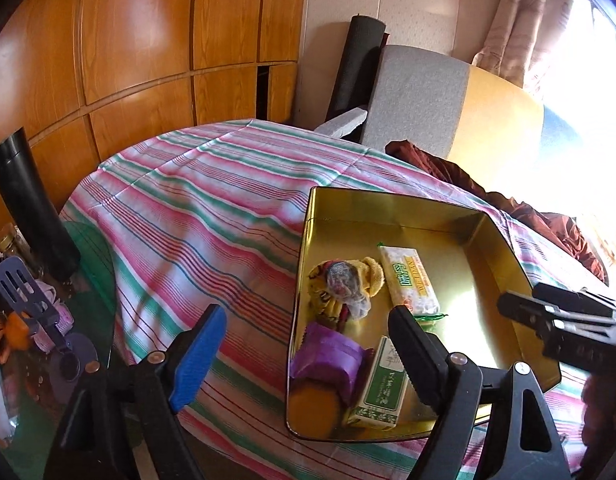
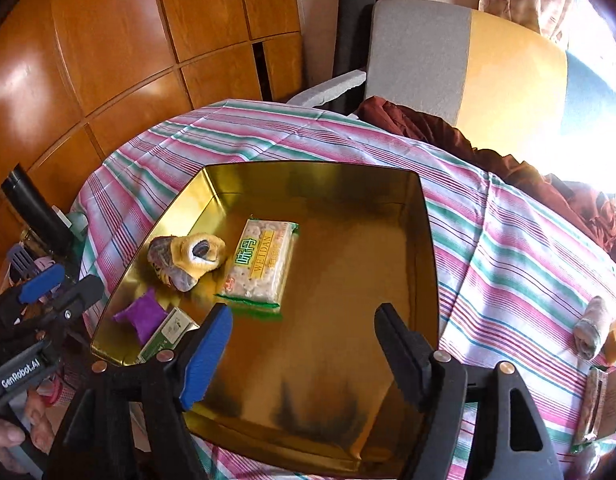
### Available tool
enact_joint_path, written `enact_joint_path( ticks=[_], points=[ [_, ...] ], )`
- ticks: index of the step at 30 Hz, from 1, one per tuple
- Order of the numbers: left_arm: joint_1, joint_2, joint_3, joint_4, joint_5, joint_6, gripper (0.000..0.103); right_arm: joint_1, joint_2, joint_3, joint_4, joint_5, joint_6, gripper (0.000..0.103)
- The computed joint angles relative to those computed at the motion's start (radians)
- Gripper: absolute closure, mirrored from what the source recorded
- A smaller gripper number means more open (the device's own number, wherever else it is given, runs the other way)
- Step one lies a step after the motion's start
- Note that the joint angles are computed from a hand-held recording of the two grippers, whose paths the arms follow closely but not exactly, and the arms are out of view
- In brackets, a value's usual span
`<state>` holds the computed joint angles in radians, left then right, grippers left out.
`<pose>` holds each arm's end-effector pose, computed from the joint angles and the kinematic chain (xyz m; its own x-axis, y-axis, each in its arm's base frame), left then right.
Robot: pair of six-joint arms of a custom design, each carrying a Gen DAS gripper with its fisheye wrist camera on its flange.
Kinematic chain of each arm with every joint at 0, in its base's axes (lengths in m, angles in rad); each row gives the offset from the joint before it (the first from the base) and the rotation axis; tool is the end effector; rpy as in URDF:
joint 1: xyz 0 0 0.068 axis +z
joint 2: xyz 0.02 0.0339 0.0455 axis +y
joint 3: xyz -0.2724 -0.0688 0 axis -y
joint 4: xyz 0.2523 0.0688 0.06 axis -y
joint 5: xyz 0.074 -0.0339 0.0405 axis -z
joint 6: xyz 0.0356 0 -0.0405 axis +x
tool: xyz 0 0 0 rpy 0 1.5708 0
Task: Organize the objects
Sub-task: 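Place the sock and cracker pack into the gold tray, opening both tools, then move both tools back and grasp the second purple packet with the left tool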
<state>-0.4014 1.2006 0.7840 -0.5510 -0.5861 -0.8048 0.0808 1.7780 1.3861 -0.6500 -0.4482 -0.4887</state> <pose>0.2242 -0.0738 0.2349 -0.5520 -0.4180 -0.7215 -0.5209 0.8485 -0.0931 0.3832 0.0465 0.2476 -0.6233 -0.4750 -0.6212 -0.6607 0.7448 0.0934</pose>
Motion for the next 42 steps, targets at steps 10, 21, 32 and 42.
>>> enact_joint_path(
  ticks=[10, 21, 32, 42],
  points=[
    [-0.074, 0.042, 0.058, -0.022, -0.021, 0.001, 0.019, -0.168, -0.068, -0.073, -0.017, -0.033, -0.093, 0.021],
    [-0.164, 0.17, 0.175, 0.005, -0.007, 0.05, 0.019, -0.434, 0.013, 0.052, -0.055, -0.015, -0.169, 0.02],
    [-0.288, 0.408, 0.404, 0.075, 0.059, 0.191, 0.019, -0.748, 0.352, 0.561, -0.173, -0.035, 0.131, 0.017],
    [-0.382, 0.704, 0.684, 0.087, 0.219, 0.319, 0.024, -0.9, 0.602, 0.85, -0.29, -0.234, 0.483, 0.016]
  ],
)
